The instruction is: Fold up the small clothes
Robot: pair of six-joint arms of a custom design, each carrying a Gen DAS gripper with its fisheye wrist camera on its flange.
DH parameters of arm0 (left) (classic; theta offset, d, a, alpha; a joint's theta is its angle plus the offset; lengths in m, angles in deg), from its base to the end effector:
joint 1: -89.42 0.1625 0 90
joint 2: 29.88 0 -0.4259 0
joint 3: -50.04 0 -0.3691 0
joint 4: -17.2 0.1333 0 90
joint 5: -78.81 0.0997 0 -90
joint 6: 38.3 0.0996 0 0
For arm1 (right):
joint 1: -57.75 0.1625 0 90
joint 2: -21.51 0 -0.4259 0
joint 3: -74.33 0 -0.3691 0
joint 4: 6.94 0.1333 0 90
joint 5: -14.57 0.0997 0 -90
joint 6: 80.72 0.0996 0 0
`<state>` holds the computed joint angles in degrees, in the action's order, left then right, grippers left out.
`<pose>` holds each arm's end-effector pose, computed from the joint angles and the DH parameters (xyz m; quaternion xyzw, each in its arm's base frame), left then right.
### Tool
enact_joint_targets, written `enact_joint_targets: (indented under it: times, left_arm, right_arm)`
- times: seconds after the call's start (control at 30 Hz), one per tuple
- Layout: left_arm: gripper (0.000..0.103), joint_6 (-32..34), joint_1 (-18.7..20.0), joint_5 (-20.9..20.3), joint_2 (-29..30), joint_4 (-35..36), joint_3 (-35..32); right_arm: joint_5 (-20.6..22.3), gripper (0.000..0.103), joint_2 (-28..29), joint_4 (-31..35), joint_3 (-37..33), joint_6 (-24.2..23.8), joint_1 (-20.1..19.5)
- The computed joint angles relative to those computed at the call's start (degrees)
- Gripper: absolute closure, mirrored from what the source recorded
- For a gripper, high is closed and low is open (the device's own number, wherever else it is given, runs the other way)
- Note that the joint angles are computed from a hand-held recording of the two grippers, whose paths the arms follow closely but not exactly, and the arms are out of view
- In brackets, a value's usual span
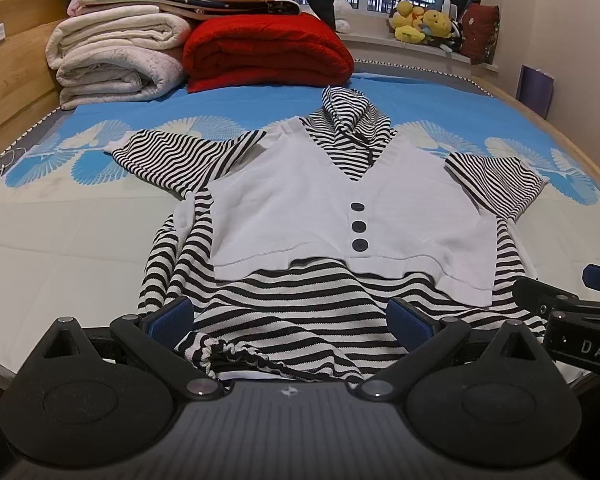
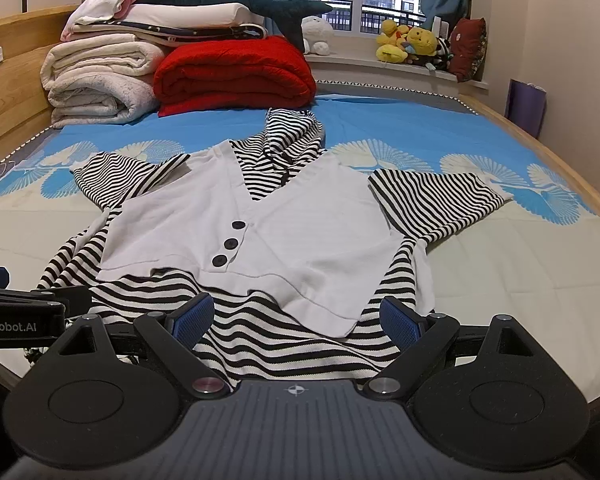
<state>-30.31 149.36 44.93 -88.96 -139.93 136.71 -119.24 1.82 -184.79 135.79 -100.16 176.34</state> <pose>-0.1428 -0.6779 0.3776 0.1203 0.8369 -0.3777 0.3774 0.4380 -0.6692 0.0821 0.2141 -0.8393 0.3893 0.3133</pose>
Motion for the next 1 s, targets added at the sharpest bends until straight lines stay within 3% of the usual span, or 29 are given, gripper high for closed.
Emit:
enact_joint_targets:
  times: [0.27, 0.4, 0.5, 0.57, 0.63, 0.73, 0.8, 0.9, 1.0]
  left_arm:
    - [0.004, 3.72, -0.33, -1.04, 0.46, -3.47, 0.1]
    - [0.02, 7.14, -0.6, -0.97, 0.98, -7.46, -0.21]
    - [0.025, 7.8, -0.45, -1.85, 1.49, -9.13, -2.21]
    - [0.025, 8.71, -0.2, -4.06, 2.04, -9.91, -4.64]
    - [0.025, 12.94, -0.2, -5.65, 3.33, -13.17, -7.08]
    - [0.025, 21.13, 0.22, -7.9, 6.56, -19.57, -12.5]
    - [0.024, 24.82, 0.85, -9.03, 9.13, -19.88, -17.75]
    - [0.024, 26.18, 2.49, -9.83, 13.71, -15.96, -28.06]
    - [0.024, 23.04, 4.93, -10.16, 19.97, -6.62, -42.57]
  right_arm:
    - [-0.36, 0.013, 0.33, -0.59, -0.64, -0.42, -0.05]
    - [-0.78, 0.015, 0.71, -1.79, -1.03, -1.24, 0.07]
    - [-0.78, 0.023, 0.77, -3.92, -1.0, -1.99, 0.04]
    - [-0.41, 0.034, 0.46, -5.27, -0.78, -1.71, -0.17]
    - [0.31, 0.052, 0.02, -6.36, -0.59, -1.07, -0.49]
    - [0.43, 0.052, 0.02, -9.36, -1.3, -1.39, -0.72]
    - [0.6, 0.052, 0.19, -10.1, -2.46, -1.99, -0.86]
    - [0.24, 0.049, 1.57, -9.6, -7.04, -4.15, -0.91]
    - [0.31, 0.04, 5.29, -4.86, -16.79, -6.78, -1.29]
